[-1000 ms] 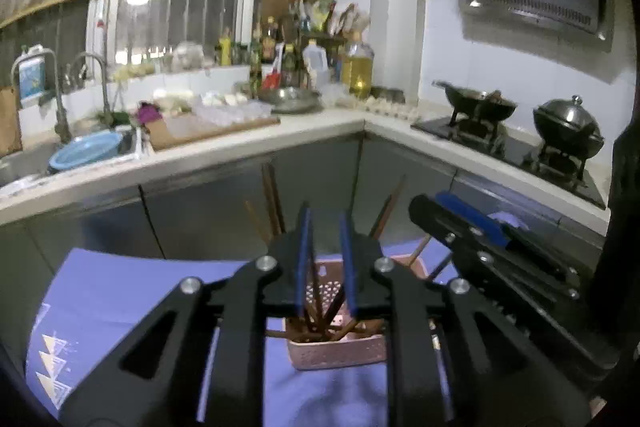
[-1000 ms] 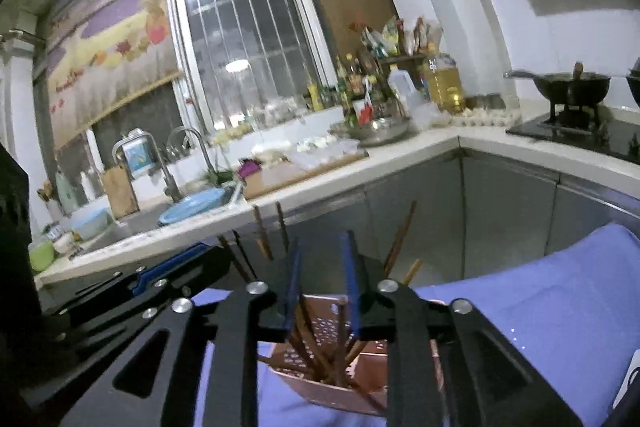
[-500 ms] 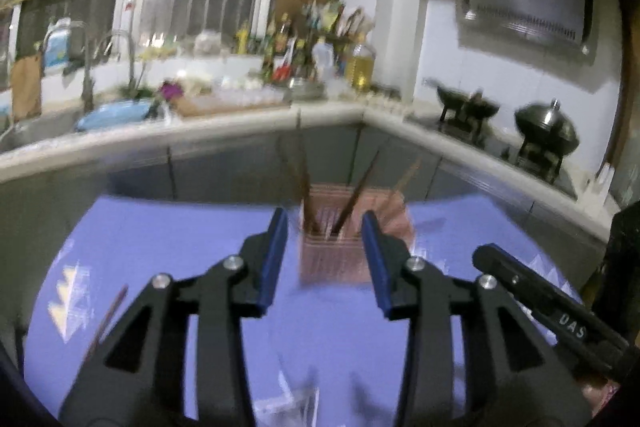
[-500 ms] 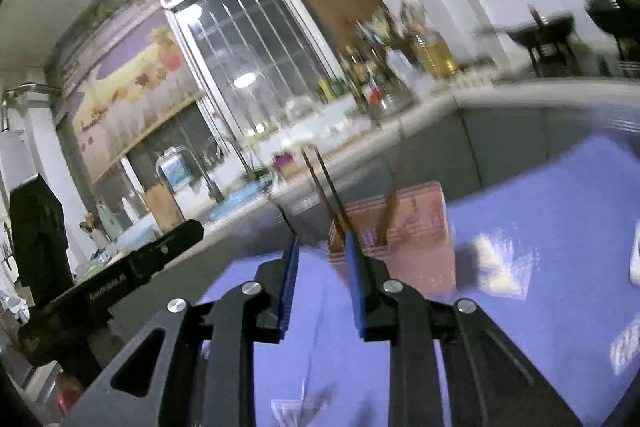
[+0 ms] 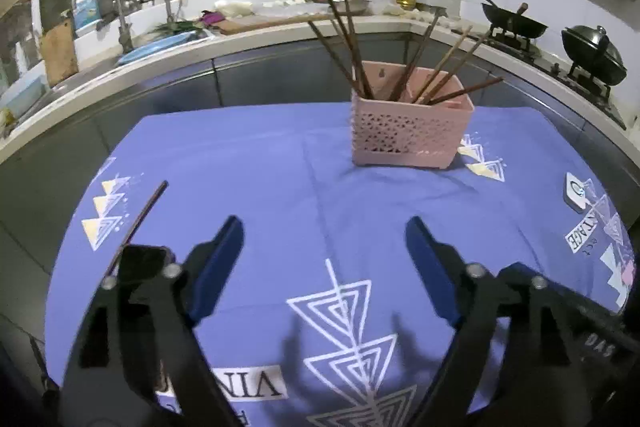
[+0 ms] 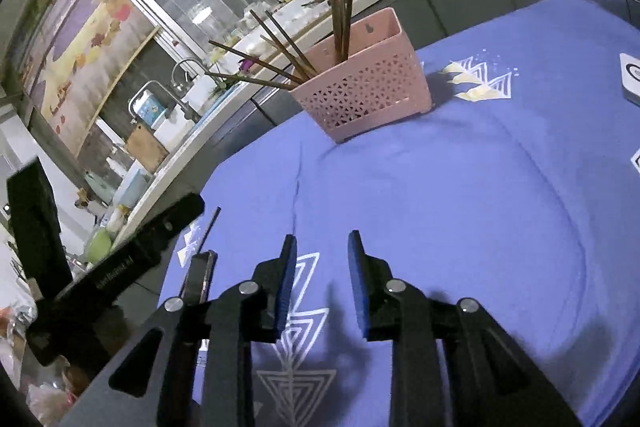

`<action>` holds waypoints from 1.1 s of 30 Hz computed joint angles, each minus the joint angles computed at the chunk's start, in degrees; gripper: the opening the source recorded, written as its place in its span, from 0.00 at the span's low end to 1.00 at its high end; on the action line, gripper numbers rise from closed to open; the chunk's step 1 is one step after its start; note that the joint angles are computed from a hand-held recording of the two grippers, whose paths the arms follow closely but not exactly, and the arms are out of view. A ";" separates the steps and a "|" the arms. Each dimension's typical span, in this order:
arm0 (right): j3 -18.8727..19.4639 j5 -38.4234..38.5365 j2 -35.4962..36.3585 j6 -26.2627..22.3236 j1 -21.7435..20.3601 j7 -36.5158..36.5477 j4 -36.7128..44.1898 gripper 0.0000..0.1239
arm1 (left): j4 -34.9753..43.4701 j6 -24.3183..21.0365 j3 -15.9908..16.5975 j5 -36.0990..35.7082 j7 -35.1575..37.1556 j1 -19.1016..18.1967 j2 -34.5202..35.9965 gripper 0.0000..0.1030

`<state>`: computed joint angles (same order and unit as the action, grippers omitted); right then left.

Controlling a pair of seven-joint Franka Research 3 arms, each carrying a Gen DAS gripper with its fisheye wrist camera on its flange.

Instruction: Organize utensils

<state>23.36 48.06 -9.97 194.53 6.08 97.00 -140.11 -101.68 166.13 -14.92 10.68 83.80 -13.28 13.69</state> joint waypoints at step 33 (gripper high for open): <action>2.24 22.79 0.63 7.59 3.09 -26.82 6.72 0.56 | 3.26 -3.46 3.40 21.20 -16.97 -3.17 -1.05 0.94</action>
